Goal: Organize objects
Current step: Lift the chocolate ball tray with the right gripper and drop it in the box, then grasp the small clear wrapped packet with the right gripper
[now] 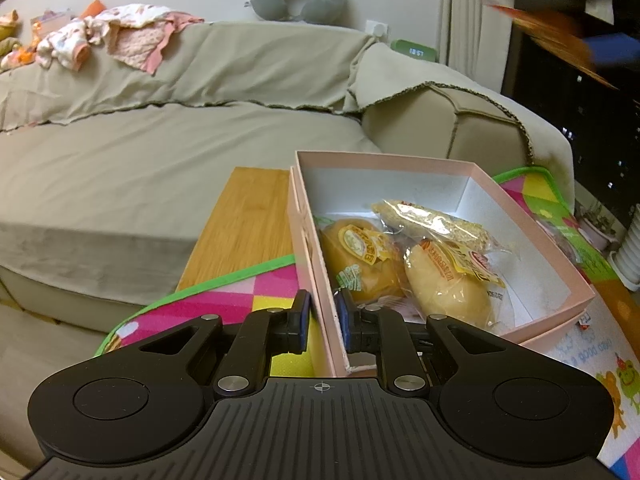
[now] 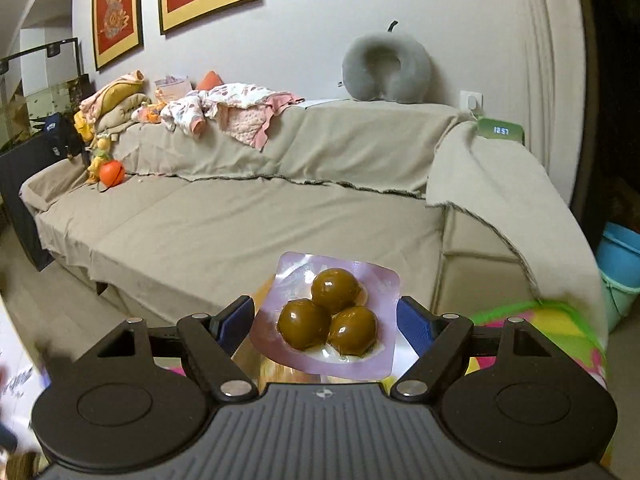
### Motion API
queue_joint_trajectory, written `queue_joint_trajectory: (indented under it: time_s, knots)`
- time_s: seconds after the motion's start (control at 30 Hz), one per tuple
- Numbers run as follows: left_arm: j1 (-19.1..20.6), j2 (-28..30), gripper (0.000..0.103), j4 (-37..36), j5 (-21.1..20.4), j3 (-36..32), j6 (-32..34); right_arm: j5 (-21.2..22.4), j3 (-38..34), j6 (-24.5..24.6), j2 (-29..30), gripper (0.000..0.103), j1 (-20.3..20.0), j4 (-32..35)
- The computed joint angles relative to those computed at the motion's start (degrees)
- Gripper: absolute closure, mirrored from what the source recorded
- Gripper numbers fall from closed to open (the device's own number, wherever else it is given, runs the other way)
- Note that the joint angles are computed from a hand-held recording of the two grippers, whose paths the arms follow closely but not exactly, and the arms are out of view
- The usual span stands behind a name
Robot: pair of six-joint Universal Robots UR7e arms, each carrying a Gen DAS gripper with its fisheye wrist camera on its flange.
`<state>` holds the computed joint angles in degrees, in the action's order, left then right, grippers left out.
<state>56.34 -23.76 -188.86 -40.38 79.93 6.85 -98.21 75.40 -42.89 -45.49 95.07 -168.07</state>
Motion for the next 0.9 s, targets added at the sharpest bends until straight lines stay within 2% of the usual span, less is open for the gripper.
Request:
queue_joint_trajectory:
  time_s: [0.1,0.17,0.33,0.53,0.77,0.9]
  knots:
    - [0.1,-0.1,0.085,0.0,-0.2,0.2,0.1,-0.2,-5.6,0.1,4.4,0.023,0.7,1.9]
    - [0.1,-0.2,0.085,-0.3,-0.4,0.3,0.1,-1.5,-6.6,-0.6,5.9,0.023,0.9,1.3]
    - [0.1,0.0,0.085,-0.9,-0.7,0.3,0.1,-2.0,-5.5,1.0,4.7,0.022,-0.5,3.0]
    - [0.1,0.0,0.085,-0.9,-0.6,0.3,-0.3,-5.9,-4.0,2.2,2.3,0.022,-4.0,2.1]
    - [0.0,0.2,0.086,-0.7,0.0,0.0,-0.4,-10.8,-3.9,6.8,0.6,0.022,-9.1,2.2]
    - [-0.1,0.3,0.086,-0.5,0.5,-0.2,-0.6,-11.2,-2.3,7.3,-0.1,0.022,-11.3,2.4]
